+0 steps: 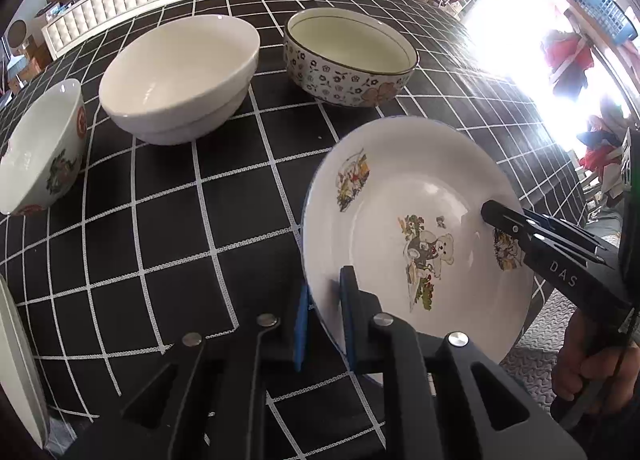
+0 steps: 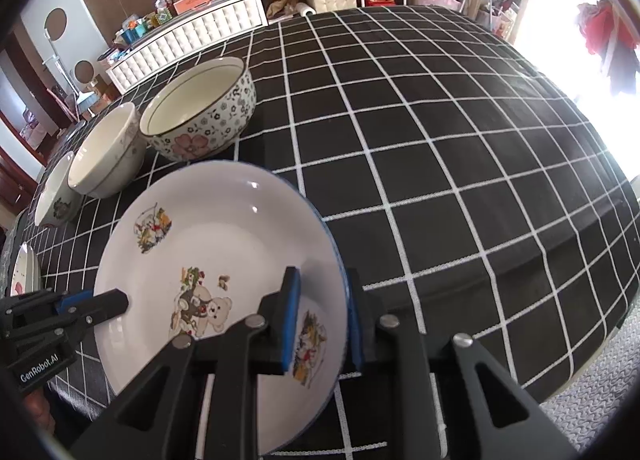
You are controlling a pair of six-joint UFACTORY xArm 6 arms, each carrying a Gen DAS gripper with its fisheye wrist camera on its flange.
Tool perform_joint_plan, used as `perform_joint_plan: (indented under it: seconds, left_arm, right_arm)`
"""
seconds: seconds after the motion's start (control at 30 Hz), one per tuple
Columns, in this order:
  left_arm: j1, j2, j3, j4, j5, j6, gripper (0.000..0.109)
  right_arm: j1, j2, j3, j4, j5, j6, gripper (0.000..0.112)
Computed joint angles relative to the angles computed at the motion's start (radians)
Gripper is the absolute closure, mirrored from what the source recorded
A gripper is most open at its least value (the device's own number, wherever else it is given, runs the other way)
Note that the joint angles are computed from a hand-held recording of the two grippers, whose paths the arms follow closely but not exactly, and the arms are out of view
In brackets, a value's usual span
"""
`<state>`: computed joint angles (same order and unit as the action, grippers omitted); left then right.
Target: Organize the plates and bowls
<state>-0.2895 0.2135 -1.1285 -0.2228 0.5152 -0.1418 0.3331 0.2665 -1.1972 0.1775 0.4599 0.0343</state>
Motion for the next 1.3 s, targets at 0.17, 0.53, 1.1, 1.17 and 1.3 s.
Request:
perform_joint_plan:
  seconds: [0.17, 0.53, 1.1, 1.17, 1.3]
  left_arm:
    - [0.004, -0.012, 0.013, 0.001, 0.007, -0.001, 0.095]
    - [0.037, -0.136, 0.118, 0.023, -0.011, 0.0, 0.095]
    - [0.221, -0.492, 0.388, 0.04, -0.007, 0.029, 0.095]
    - [0.254, -0.535, 0.417, 0.04, -0.001, 0.043, 0.095]
    - [0.33, -0.617, 0.476, 0.022, 0.013, 0.075, 0.095]
  right_arm:
    - [0.004, -0.011, 0.007, 0.015, 0.0, 0.002, 0.088]
    - [0.051, -0.044, 0.007, 0.016, 0.01, 0.011, 0.088]
    - [0.224, -0.032, -0.094, -0.065, 0.023, 0.104, 0.088]
    - [0.249, -0.023, -0.113, -0.066, 0.024, 0.115, 0.088]
    - [0.301, 0.019, -0.182, -0.06, 0.041, 0.105, 0.088]
